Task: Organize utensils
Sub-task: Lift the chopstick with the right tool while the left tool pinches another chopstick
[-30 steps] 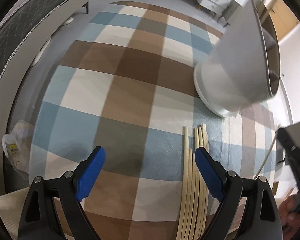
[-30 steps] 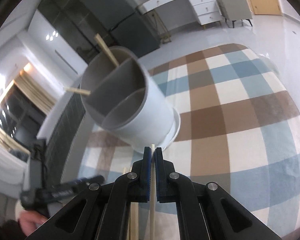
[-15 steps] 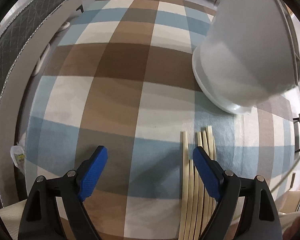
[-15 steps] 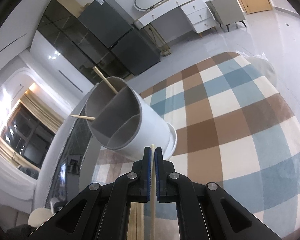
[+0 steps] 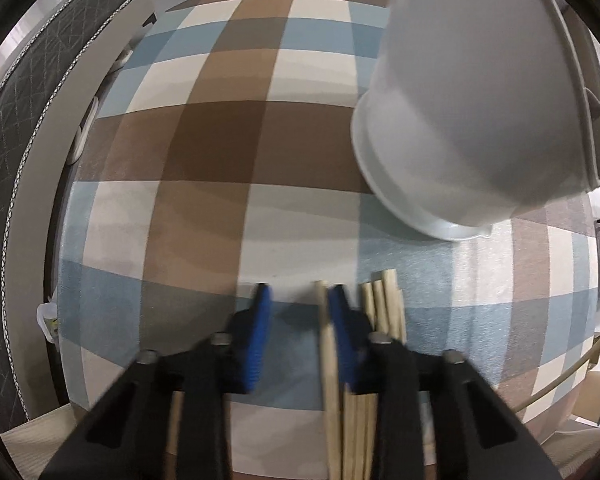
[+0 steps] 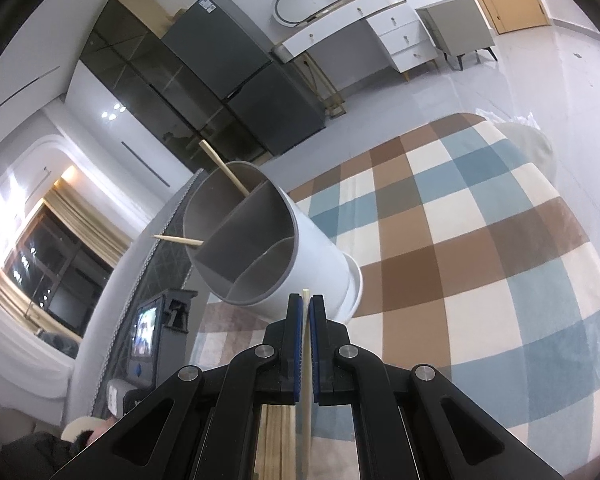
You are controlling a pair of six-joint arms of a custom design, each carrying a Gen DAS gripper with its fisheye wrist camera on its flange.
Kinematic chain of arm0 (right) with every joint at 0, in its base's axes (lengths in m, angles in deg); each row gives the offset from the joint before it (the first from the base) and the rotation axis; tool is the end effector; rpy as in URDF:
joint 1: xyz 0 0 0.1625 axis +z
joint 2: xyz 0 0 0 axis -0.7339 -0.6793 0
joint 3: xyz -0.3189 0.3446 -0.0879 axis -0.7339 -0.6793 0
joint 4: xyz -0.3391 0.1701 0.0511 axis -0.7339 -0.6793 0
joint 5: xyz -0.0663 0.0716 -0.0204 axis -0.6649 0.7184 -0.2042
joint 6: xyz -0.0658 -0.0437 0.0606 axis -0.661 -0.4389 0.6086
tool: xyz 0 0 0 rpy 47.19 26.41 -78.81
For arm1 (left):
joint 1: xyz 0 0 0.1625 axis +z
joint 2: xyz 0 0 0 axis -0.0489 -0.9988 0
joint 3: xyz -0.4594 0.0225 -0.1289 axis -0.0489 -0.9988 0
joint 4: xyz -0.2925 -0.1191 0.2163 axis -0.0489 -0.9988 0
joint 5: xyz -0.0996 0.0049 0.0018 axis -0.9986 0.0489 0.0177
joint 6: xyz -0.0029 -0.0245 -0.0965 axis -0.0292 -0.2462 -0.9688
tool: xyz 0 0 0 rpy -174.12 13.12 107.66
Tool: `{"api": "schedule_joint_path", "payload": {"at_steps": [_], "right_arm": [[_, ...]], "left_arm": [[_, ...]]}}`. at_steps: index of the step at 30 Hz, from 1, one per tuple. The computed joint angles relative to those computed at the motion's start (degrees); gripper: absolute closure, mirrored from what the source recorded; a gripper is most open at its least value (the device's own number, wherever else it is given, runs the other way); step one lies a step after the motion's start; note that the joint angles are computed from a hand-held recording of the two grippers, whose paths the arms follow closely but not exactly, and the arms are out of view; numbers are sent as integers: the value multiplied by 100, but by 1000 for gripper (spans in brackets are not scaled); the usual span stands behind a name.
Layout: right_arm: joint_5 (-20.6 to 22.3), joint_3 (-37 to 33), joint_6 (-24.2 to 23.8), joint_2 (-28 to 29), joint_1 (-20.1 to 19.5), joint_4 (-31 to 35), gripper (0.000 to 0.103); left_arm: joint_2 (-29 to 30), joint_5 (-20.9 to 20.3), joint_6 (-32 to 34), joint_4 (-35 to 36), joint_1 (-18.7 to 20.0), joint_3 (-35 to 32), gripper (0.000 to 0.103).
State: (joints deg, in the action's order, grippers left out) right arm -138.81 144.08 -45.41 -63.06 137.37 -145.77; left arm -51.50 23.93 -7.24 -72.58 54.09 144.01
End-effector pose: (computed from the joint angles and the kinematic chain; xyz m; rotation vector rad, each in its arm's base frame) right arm 0.1168 -0.5349 0.2190 -0.0139 -2.6419 1.3049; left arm -0.2606 -0.6367 0.0404 0.3861 2.3802 -0.1151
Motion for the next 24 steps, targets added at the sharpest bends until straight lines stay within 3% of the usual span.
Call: {"api": "schedule_joint_path", "payload": {"at_steps": [1,2,5,12,18,24], "right_arm": [[-21,-1,-11,2,9,-8,100],[-49,3,-29,8,19,-29,100],[-121,12,-84,11,49,-33,100],[-446,125,-459,70,326,-387,100],[-977,237,-1103,301,802,-999,100],[-1337,391,-1345,464,1127,-1439,100]], "left_arm": [[1,-49,-22,1,8,-9,100],[1,-115,-54,-18,17,-14,102],[-95,-477,33,-424,88,139,103],[-700,-431,814,-2261,-167,1222,103],[-1207,-476,1396,-3588,-499,2100,103],[-1367,-468,1687,-4244,-776,2378,103]]}}
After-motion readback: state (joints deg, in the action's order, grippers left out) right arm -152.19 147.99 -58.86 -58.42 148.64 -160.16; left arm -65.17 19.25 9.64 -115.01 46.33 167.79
